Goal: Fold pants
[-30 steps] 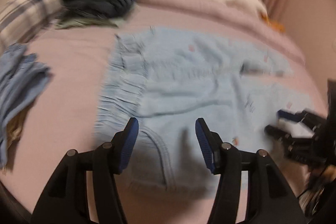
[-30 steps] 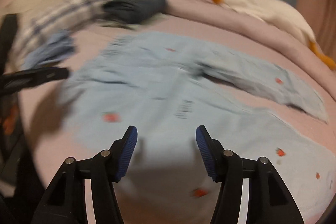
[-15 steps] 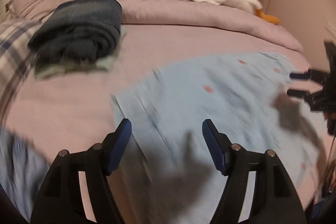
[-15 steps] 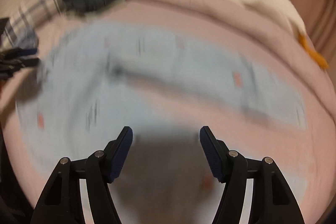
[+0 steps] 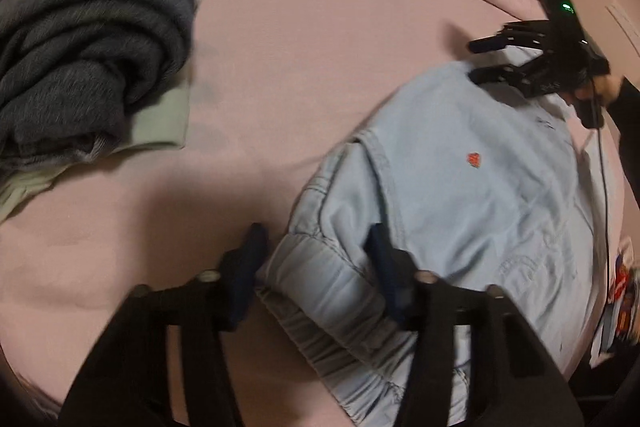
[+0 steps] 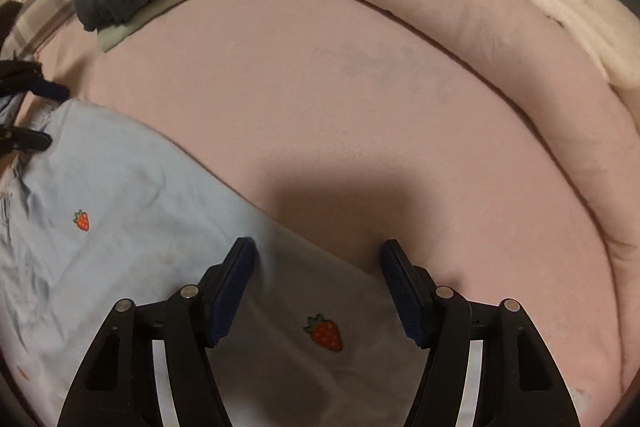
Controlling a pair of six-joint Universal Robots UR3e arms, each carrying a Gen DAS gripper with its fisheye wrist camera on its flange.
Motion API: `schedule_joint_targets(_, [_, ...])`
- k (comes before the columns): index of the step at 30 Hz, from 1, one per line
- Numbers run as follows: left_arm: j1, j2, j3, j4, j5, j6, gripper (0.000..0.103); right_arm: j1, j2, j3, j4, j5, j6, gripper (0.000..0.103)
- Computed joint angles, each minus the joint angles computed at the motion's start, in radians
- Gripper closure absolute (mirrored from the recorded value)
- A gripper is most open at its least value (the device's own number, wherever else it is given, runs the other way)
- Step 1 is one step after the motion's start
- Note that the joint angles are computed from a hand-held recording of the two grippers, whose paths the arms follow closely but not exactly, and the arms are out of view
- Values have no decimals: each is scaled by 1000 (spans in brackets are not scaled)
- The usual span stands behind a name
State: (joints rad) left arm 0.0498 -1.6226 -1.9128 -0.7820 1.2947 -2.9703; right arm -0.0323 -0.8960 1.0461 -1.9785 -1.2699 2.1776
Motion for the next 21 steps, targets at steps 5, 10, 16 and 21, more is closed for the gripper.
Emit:
schedule_joint_targets(5, [-57,27,13,17,81,3,74,35,-158,206,-72,-49,-84,95])
schedule_joint_targets(10, [-47,-8,-7,66,102,-60,72,79,-195,295,-268,-88,34,95])
schedule_joint_targets(16, [-143,11,7,86,220,-134,73,158,-233,462,-474,-216,138,95])
schedule_joint_targets(21, [-255,153,-50,137,315,-185,73,51,-579,713,-498,-64,127,95])
